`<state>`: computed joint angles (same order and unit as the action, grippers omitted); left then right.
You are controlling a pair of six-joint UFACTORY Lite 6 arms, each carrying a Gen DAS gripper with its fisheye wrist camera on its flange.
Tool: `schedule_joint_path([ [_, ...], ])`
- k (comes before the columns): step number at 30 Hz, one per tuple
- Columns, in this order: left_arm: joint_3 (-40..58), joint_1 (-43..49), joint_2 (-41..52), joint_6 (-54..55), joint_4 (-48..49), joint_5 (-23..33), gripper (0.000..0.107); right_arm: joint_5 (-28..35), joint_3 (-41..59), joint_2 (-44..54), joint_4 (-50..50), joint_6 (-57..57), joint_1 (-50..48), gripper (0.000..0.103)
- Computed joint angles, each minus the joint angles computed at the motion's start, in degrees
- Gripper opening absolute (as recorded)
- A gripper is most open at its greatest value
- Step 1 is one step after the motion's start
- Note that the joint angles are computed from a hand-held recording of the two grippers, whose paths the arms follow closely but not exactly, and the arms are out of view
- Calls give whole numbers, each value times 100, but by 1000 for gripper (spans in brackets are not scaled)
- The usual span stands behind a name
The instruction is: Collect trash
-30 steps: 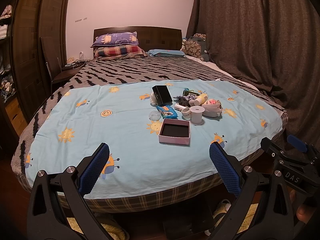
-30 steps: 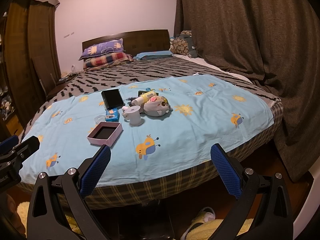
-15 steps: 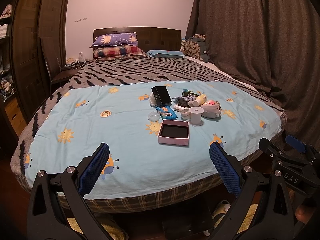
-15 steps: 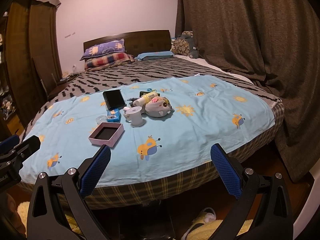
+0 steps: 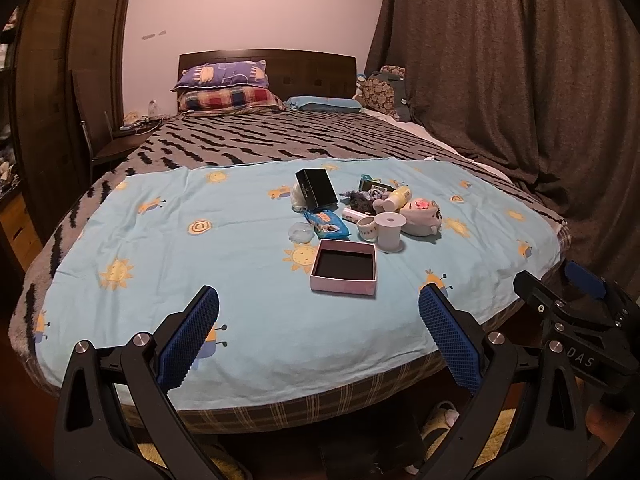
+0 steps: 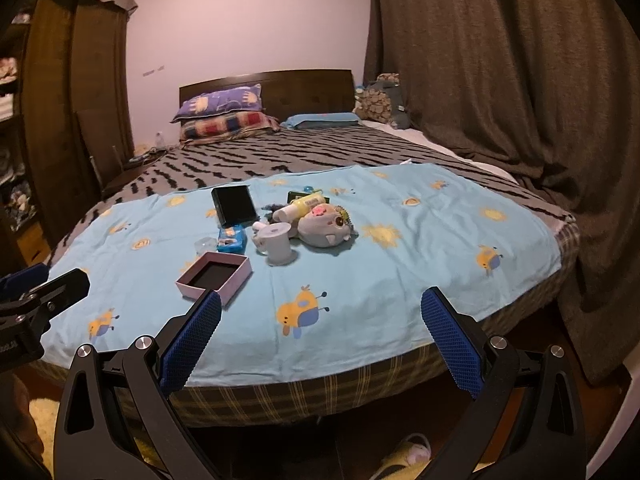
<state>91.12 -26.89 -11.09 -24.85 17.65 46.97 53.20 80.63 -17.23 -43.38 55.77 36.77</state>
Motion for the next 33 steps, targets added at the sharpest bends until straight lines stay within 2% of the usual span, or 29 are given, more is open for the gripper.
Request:
schedule_joint_path([
  [6,-45,37,395,-18,243,-200,95,-790,-160,141,1073,-582,-1061,100],
  [11,221,408,1062,610,-649,-413,95,-1219,-333,394,1293,-723,-1505,100],
  [16,858,306,2001,604,-621,-248,95,-1670,-44,1141,1960,-1354,-2105,100],
  [19,1183,397,2445,1002,-1081,-283,95,-1921,440,1853,2712,-2131,-2501,100],
  [25,1994,561,3355,1325,-1491,-191,95,-2020,1686,3100,3212,-2956,-2807,100],
  [33,3013,624,4216,1602,-1777,-16,94,-1520,4079,4937,4218,-4182,-3061,100],
])
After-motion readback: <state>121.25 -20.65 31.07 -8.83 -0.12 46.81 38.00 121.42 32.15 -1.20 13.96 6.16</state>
